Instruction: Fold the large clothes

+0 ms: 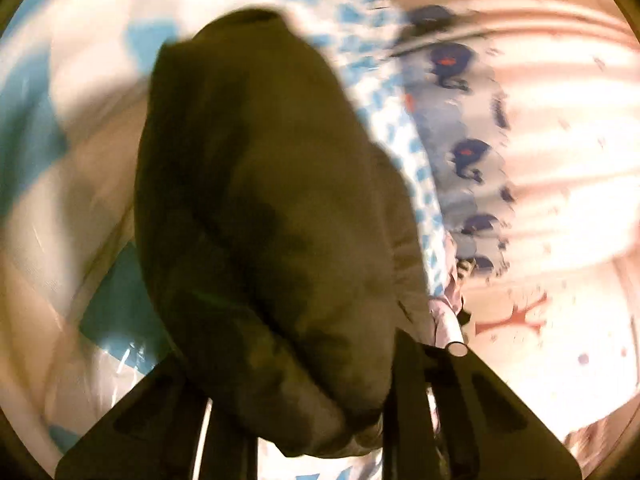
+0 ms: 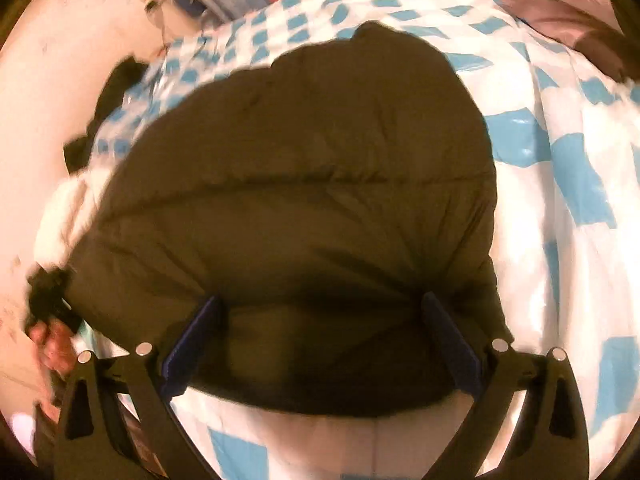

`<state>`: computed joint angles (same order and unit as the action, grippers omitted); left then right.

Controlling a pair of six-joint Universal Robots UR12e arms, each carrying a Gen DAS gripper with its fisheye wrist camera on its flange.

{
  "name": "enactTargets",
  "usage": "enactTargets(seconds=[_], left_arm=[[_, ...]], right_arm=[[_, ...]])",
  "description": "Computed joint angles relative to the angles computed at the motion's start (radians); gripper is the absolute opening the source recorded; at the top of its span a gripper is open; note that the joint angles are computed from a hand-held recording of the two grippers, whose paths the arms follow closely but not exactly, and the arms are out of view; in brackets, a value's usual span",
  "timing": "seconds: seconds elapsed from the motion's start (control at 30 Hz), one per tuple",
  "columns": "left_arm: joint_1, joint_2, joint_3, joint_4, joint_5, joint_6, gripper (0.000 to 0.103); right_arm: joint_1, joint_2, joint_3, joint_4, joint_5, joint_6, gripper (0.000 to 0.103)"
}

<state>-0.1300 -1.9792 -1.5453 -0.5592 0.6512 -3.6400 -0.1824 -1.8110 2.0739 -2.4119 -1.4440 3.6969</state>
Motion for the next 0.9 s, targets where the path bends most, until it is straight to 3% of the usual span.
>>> enactTargets(seconds=[0.13, 0.2, 0.27, 0.33, 0.4, 0.5, 0.6, 0.67, 0.73, 0.83, 0.9], left_arm=[[0.029, 0.069, -0.061, 0.112, -0.002, 0.062, 0.012], [0.044, 0.088, -0.078, 0.064, 0.011, 0.122, 0.015], [0.056, 0.088, -0.077, -0.058, 0.018, 0.160, 0.021], [0.072, 0.074, -0.089, -0.125, -0.010, 0.095, 0.030], [0.080, 0.062, -0.105, -0.058, -0.039, -0.016, 0.042], [0.066, 0.056, -0.107, 0.013, -0.010, -0.048, 0.054], [0.062, 0.043, -0.115, 0.075, -0.008, -0.108, 0.055], [0.063, 0.036, -0.125, 0.125, -0.012, -0.159, 0.055], [0.062, 0.037, -0.129, 0.136, -0.012, -0.163, 0.055], [0.056, 0.040, -0.133, 0.141, 0.005, -0.138, 0.057], [0.050, 0.044, -0.132, 0.128, 0.024, -0.128, 0.057]], right_arm=[[0.033, -0.011, -0.034, 0.013, -0.003, -0.049, 0.096], [0.067, -0.015, -0.043, -0.011, -0.069, -0.031, 0.096], [0.097, -0.009, -0.049, -0.036, -0.143, 0.018, 0.096], [0.126, 0.016, -0.060, -0.090, -0.201, 0.021, 0.096], [0.161, 0.070, -0.115, -0.122, -0.232, -0.025, 0.096], [0.215, 0.166, -0.218, -0.147, -0.306, -0.150, 0.096], [0.246, 0.277, -0.336, -0.111, -0.360, -0.242, 0.096], [0.257, 0.341, -0.391, -0.076, -0.390, -0.255, 0.096], [0.262, 0.406, -0.439, 0.035, -0.420, -0.269, 0.096], [0.263, 0.431, -0.419, 0.039, -0.408, -0.269, 0.096], [0.259, 0.430, -0.432, 0.090, -0.393, -0.266, 0.096]])
